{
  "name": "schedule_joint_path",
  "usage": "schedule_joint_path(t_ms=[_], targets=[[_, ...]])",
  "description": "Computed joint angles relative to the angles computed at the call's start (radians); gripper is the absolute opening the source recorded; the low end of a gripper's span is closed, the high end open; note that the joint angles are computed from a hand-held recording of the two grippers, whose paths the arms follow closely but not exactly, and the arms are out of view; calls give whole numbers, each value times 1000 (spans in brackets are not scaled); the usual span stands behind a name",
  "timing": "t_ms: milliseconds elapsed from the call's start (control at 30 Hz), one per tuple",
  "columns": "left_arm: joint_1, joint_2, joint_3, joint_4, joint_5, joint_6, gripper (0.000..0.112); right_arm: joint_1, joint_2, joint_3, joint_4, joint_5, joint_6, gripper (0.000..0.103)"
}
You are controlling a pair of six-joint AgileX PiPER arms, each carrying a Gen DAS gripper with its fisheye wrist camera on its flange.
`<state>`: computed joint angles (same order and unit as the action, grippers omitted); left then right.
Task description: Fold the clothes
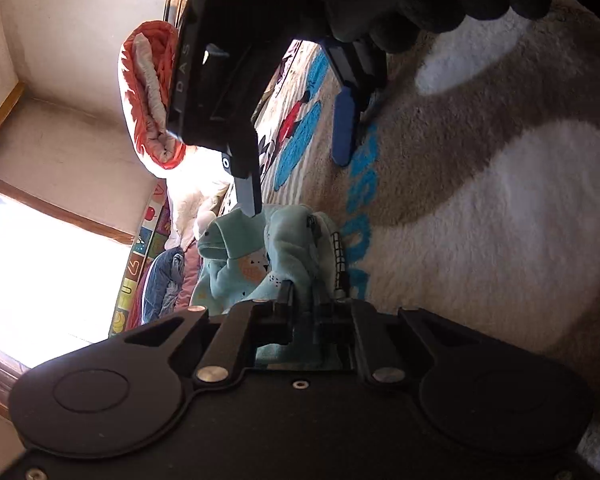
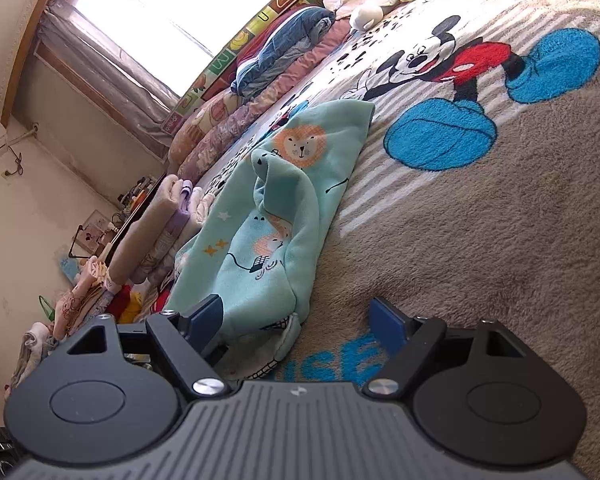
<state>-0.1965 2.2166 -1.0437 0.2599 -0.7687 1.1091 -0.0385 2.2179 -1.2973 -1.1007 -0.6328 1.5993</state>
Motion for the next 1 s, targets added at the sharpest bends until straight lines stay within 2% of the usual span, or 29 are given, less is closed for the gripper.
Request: schedule_joint_path(t_ms=[100,200,300,367,533,567,633,767,867,933,1000], targets=[[17,-20,13,35,16,-29,8,33,-20,-19,4,98,-66,79],[32,-36,20,43,38,-49,8,93,-33,-54,-49,256,-123,75],[57,-69,9,103,107,-171,8,158,-44,-61,-20,389,-274,75],[78,-94,1,160,164,-268,9,183,-48,-58,39,435,-388,75],[129,-155,1,328,249,-497,18,171,-55,-38,76,414,-419,76],[136,-168,7,359,252,-542,20,170,-56,-36,94,413,-433,76],[135,-173,10,382,238,-597,30,168,-56,-28,138,403,-463,76],[110,-166,4,403,203,-671,31,159,-53,-21,176,377,-463,77],[88,-146,2,360,205,-633,31,162,-53,-18,215,377,-496,77],[60,-113,-5,251,225,-474,31,159,-52,-16,217,368,-490,77],[43,-99,15,158,196,-331,31,151,-49,-17,194,356,-456,77]])
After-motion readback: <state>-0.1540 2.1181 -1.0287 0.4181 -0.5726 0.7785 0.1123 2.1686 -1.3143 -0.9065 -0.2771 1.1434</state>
